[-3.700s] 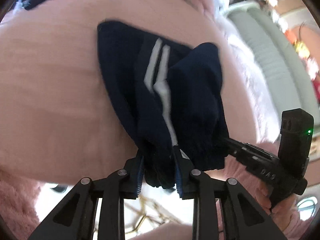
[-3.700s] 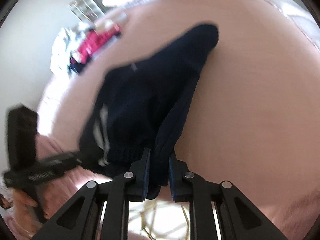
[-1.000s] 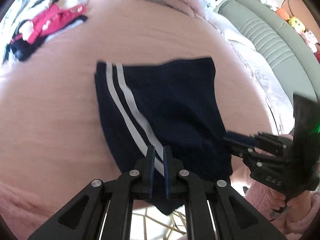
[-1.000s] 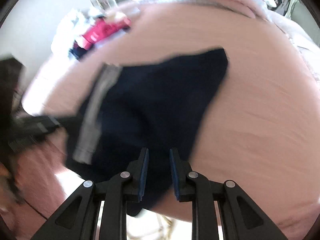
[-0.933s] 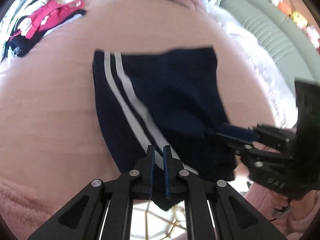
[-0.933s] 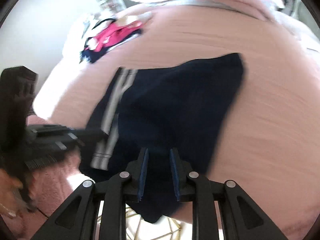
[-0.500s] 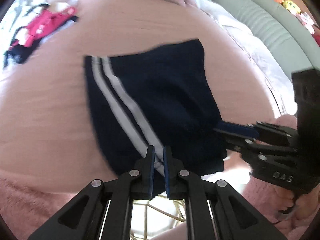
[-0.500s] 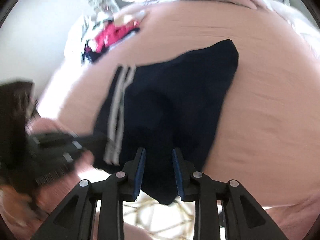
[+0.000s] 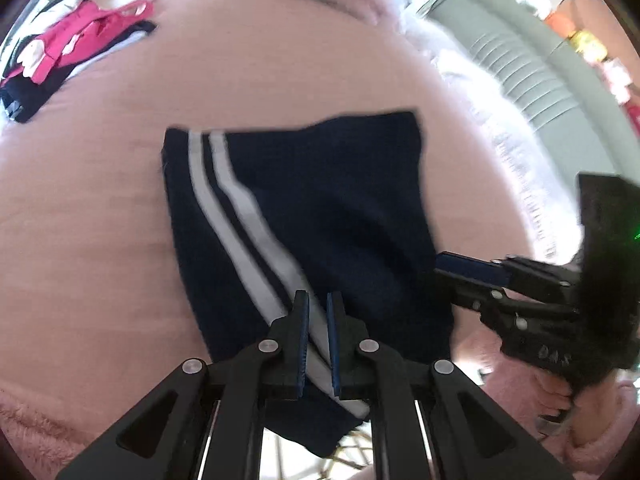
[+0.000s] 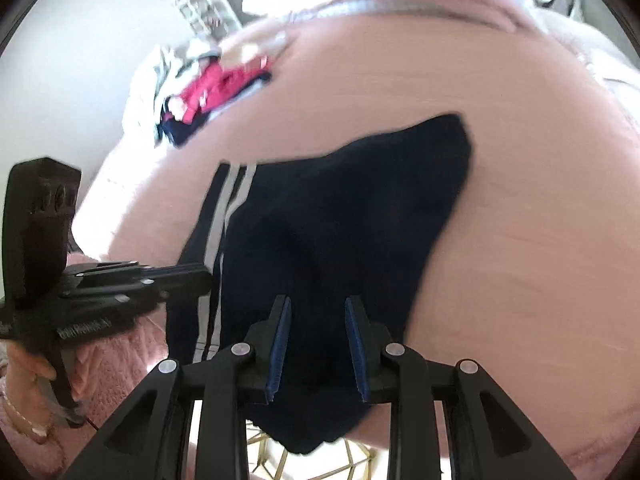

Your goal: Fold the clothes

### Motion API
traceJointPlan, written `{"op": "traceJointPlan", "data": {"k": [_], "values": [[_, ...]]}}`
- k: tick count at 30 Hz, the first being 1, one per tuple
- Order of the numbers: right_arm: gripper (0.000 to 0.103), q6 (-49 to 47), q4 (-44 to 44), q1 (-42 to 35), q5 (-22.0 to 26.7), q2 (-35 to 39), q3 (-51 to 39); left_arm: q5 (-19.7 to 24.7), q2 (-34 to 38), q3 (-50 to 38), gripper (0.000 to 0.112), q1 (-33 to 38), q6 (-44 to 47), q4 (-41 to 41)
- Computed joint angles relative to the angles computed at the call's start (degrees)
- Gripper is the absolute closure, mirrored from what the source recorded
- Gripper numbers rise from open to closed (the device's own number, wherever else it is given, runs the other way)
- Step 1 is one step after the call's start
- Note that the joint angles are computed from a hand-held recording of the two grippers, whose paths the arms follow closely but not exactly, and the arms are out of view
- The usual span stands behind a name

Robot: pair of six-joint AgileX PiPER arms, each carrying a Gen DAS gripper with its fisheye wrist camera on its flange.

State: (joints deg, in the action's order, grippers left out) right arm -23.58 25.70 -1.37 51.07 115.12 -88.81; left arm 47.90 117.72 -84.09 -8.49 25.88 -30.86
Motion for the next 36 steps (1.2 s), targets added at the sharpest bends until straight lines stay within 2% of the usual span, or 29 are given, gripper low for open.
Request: {"op": "traceJointPlan", "data": {"k": [1, 3, 6, 10, 14, 18, 21, 27, 31, 36], "values": [[0.075, 1.5, -2.5, 1.1, 0.2, 1.4, -0.8, -2.2, -1.4, 3.5, 0.105, -0.5, -0.5, 1.0], [0.075, 3.6, -7.0, 2.1, -0.7, 1.7, 0.8, -3.5, -2.1, 5.9, 0.105, 0.3, 0.0, 0.1], [0.075, 0.1, -1.3, -1.3, -2.7, -2.7, 7.6, -4.0, -7.7, 11.1, 0.105, 0.4, 3.9, -4.2], [0.075, -1.3, 2.6, -5.8, -4.6, -10.1, 15.0, 0.5, -14.1, 17.8, 0.105, 0.1, 15.5, -13.7], [0.075, -3.1, 4.2, -7.3, -4.6, -12.8, 20.2, 5.3, -13.7, 19.6, 0.105, -3.9, 17.6, -13.2], [0.075, -7.8, 6.0, -8.6, -4.7, -14.2, 24.3, 3.7, -10.3, 19.5, 0.105, -7.5, 14.4, -10.2], [0.075, -8.2, 4.8, -6.6, -6.3, -14.3, 24.3, 2.4, -8.8, 18.7, 0.105, -6.7, 12.9, -11.0], [0.075, -6.7, 1.6, -2.3, -8.9, -12.5, 23.3, -1.4, -11.1, 22.5, 0.105, -2.6, 17.6, -17.3], [0.084, -7.2, -1.6, -1.3, -10.4, -15.1, 25.6, -4.9, -13.3, 26.8, 0.105, -2.8, 20.7, -20.5], [0.083, -6.6, -2.6, -0.8, -10.5, -15.2, 26.0, -4.2, -12.8, 26.8, 0.105, -1.7, 24.3, -24.7]]}}
